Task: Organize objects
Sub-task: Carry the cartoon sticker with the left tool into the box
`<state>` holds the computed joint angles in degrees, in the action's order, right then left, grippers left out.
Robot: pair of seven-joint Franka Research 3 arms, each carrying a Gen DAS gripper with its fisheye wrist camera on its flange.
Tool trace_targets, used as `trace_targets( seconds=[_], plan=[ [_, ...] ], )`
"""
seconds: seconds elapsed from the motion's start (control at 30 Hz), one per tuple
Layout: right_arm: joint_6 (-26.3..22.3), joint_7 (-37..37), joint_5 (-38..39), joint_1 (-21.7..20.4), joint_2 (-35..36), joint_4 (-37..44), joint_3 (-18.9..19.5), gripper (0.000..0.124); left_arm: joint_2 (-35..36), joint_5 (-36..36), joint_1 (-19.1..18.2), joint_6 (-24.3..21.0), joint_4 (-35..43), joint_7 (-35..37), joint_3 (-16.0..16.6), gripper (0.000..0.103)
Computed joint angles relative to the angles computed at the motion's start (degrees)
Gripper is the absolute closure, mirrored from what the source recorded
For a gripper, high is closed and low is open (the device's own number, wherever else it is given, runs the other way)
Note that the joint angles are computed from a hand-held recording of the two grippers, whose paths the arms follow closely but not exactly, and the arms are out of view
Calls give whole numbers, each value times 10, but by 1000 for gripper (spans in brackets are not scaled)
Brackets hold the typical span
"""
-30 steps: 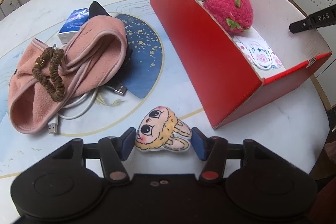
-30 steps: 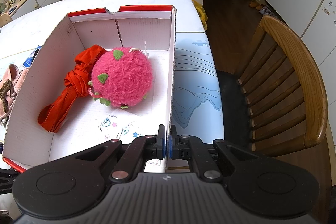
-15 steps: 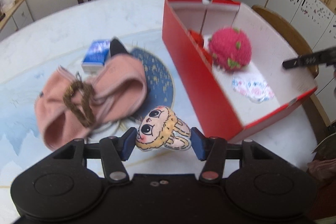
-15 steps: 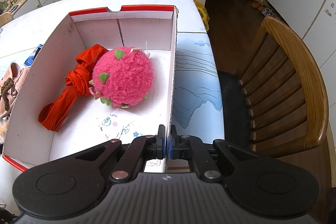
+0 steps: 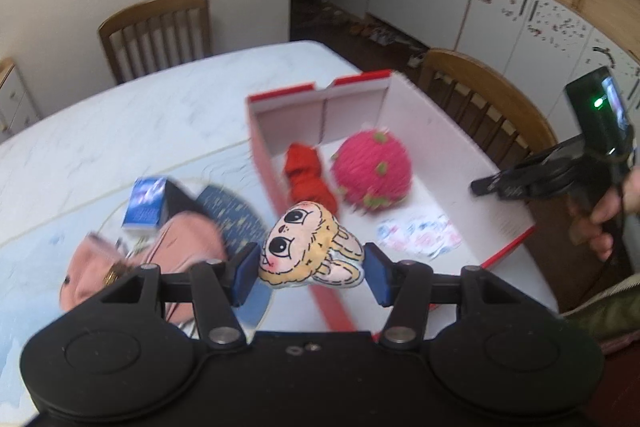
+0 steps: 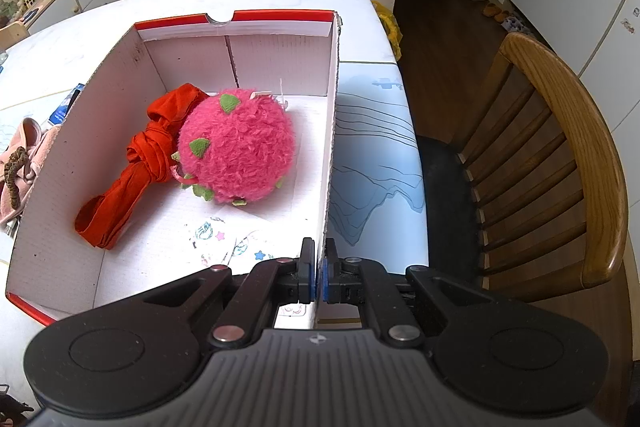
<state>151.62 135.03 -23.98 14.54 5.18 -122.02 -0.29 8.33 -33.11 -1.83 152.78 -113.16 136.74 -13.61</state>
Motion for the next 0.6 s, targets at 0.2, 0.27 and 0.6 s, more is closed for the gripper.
trace_targets(
  seconds=[0.2, 0.27, 0.6],
  plan=[
    [-1, -8, 2, 0, 0, 1, 0, 121, 25, 11, -13, 10, 29, 3, -16, 49],
    [1, -11, 4, -1, -1, -1, 0, 121, 34, 24, -17, 10, 38, -5, -21, 49],
    [7, -23, 15, -4, -4, -6, 1, 121, 87, 122, -37, -1, 88, -78, -31, 49]
  ],
)
